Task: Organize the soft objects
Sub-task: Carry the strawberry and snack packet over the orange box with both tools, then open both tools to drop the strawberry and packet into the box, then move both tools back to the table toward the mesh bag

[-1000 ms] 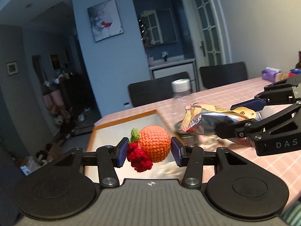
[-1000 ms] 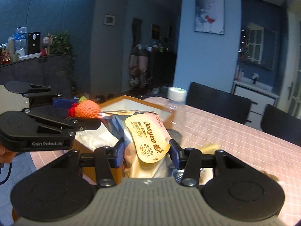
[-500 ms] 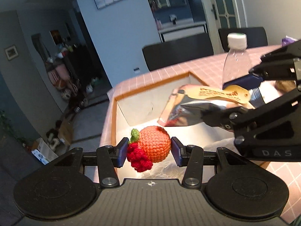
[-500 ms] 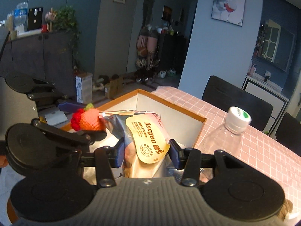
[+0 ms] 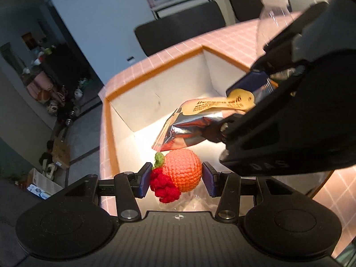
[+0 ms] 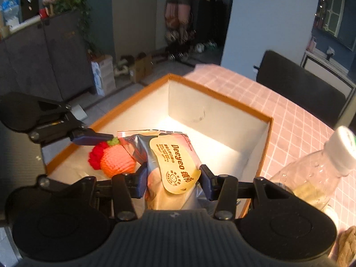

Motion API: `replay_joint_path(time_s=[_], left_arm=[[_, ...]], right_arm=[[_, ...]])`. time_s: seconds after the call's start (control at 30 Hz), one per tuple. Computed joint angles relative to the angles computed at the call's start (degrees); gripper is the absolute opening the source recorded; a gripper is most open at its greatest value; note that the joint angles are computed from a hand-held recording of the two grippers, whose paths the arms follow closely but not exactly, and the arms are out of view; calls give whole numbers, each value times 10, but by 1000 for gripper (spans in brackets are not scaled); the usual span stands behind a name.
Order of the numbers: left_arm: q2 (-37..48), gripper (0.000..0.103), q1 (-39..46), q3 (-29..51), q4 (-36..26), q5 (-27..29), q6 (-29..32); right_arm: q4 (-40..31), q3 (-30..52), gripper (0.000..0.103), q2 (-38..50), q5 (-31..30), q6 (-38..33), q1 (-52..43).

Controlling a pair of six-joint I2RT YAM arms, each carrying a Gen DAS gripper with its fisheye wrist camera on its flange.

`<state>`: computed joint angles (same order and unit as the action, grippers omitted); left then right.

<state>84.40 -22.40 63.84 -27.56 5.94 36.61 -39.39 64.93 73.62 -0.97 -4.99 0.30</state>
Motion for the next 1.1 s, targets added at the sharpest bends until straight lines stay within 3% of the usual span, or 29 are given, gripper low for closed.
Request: replay_joint_path(time_s=[0.1, 0.37, 0.67, 0.87, 1.1], left_arm=[[6, 55, -13, -9, 9, -41, 9], [38, 57, -10, 23, -11, -73, 20], [43, 62, -11, 37, -31, -85, 30], [42, 77, -15, 37, -30, -90, 29], [2, 78, -7, 12, -17, -68, 6]], right_arm=[[-15, 3, 48, 17, 18, -5, 2], [-21, 2, 49, 50, 41, -27, 8], [-27, -2, 54, 54, 30, -52, -7], [-23, -5, 56, 39, 33, -54, 0], [-18, -22, 59, -23, 8, -56, -17]])
